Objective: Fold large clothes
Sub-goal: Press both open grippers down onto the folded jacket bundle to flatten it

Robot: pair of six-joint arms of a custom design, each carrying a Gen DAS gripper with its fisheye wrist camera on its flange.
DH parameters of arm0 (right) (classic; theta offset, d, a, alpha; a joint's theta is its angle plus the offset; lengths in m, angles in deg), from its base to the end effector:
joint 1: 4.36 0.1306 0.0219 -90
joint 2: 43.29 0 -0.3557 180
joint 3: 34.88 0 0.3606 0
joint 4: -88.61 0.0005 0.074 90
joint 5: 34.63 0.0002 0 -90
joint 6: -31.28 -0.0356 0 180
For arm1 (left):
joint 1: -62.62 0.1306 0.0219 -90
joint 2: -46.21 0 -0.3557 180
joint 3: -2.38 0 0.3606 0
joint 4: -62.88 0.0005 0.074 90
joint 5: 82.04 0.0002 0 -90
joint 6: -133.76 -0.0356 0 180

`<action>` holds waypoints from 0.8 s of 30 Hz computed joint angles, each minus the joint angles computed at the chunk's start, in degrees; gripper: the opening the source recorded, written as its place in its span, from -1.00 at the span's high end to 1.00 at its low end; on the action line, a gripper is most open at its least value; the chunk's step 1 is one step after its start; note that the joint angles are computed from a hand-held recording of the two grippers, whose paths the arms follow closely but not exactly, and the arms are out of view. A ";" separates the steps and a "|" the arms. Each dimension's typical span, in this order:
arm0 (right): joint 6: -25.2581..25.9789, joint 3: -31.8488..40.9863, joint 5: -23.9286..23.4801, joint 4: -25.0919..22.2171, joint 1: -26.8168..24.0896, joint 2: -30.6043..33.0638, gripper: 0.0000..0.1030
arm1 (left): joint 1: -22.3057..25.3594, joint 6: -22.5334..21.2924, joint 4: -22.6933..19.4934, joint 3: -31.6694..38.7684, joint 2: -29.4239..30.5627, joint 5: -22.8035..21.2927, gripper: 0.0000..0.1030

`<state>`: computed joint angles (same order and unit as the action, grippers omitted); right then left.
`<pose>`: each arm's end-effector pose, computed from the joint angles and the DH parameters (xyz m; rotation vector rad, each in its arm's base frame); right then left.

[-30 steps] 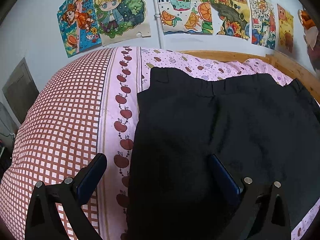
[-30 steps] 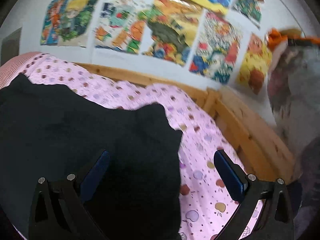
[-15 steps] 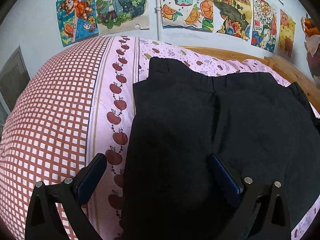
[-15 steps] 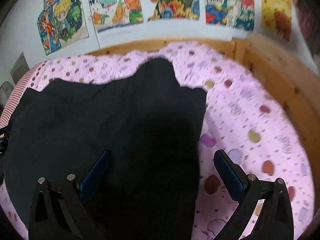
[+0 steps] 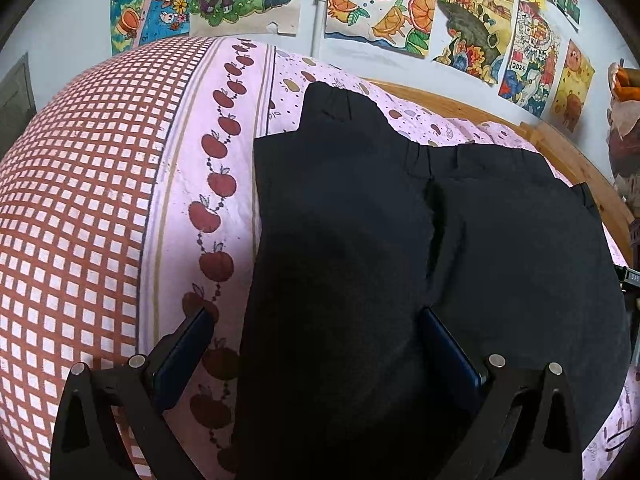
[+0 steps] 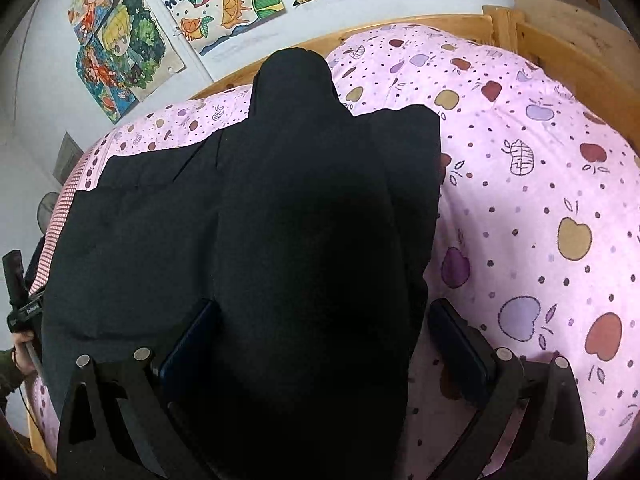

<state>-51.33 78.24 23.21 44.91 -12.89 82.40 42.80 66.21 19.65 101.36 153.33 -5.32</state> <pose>0.6347 -0.0765 0.2543 -0.1878 2.4275 0.5906 0.5212 -0.1797 0.3345 -0.1551 2.4301 -0.0433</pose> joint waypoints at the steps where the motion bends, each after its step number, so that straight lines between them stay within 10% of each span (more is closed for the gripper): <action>1: -0.05 0.05 -0.40 -0.12 -0.02 0.14 -0.98 | 0.14 -0.14 -0.19 0.29 0.26 0.62 -1.00; 8: 1.68 0.96 -3.69 -2.30 -0.17 1.01 -0.98 | 1.87 0.60 -0.74 1.53 1.68 6.86 -1.00; 24: 6.46 5.53 -8.26 -9.26 1.08 3.38 -0.98 | 0.96 -2.90 -3.58 5.85 4.86 5.05 -1.00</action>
